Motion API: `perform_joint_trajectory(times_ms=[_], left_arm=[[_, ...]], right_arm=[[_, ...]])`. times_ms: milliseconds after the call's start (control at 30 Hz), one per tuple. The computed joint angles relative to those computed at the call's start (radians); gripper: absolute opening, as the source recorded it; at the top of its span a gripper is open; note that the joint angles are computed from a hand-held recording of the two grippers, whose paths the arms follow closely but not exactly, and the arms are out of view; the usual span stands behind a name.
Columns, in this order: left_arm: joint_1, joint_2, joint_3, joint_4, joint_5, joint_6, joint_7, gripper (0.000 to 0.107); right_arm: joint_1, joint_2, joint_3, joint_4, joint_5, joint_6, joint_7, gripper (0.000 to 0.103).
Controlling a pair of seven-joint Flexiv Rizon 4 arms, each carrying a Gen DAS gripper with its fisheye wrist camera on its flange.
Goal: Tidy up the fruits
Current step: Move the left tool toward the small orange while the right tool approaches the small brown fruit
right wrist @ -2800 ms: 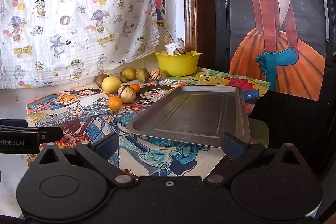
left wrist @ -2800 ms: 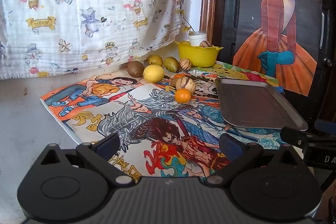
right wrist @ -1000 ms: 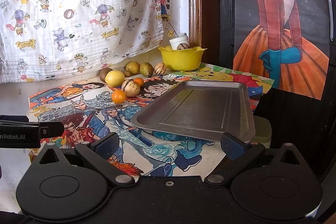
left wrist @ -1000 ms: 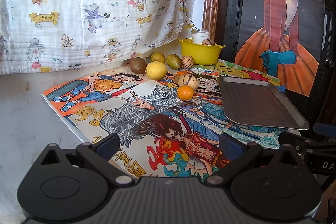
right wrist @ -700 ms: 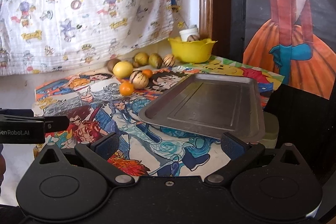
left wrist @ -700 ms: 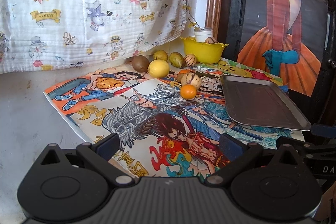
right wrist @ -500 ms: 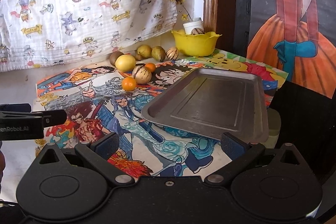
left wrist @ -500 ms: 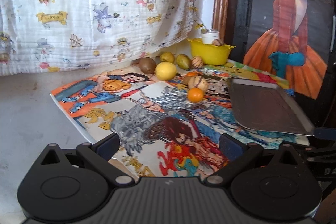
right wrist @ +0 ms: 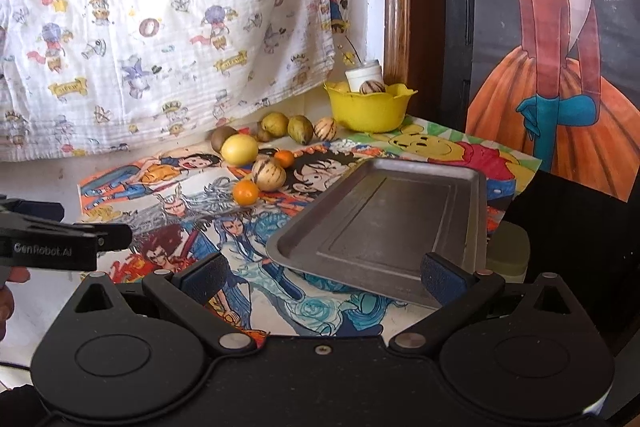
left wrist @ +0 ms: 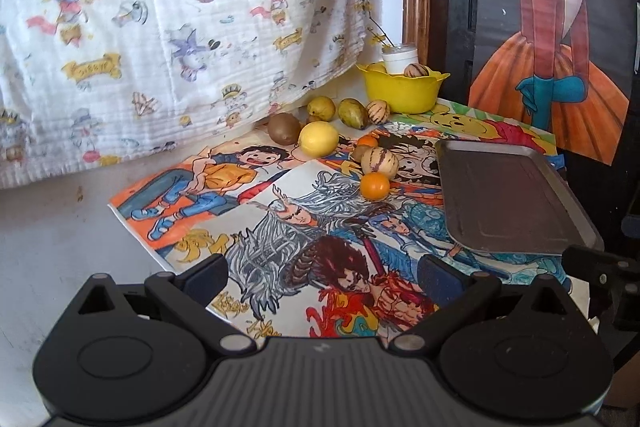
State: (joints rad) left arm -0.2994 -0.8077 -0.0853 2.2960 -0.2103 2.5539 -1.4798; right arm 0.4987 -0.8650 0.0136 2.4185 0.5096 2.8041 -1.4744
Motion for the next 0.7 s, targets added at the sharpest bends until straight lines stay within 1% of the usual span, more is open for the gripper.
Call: perform_joint_trajectory(times_ms=[133,267,300,400,467,533,600,667,700], left_arm=[[0.034,0.051,-0.01,-0.007,0.051,-0.07,0.021,0.103],[0.102,0.121,-0.031,-0.027,0.145,-0.145,0.022,0.103],[0.118,0.138,-0.037,-0.033,0.164,-0.156,0.016,0.103],[0.189,0.179,-0.067,-0.059,0.254,-0.166,-0.024,0.103],[0.239,0.192,-0.093,-0.087,0.311,-0.163,-0.072,0.103],[0.269,0.196,-0.107,-0.118,0.341,-0.159,-0.117,0.103],[0.294,0.199,-0.124,-0.163,0.361,-0.184,-0.159,0.103],[0.324,0.194,-0.148,-0.213,0.393,-0.214,-0.204,0.103],[0.331,0.188,-0.155,-0.239,0.403,-0.226,-0.219,0.103]], right_arm=[[-0.029,0.048,-0.004,0.037,-0.067,0.017,-0.016,0.103],[-0.135,0.177,-0.001,0.113,-0.25,0.008,-0.025,0.103],[-0.164,0.222,-0.003,0.132,-0.292,-0.004,-0.03,0.103],[-0.24,0.378,-0.013,0.17,-0.4,-0.109,-0.049,0.103],[-0.268,0.499,-0.03,0.176,-0.439,-0.23,-0.095,0.103],[-0.291,0.601,-0.047,0.158,-0.48,-0.363,-0.159,0.103],[-0.295,0.656,-0.059,0.119,-0.477,-0.457,-0.236,0.103],[-0.302,0.671,-0.063,0.068,-0.472,-0.518,-0.296,0.103],[-0.322,0.67,-0.057,0.047,-0.492,-0.536,-0.303,0.103]])
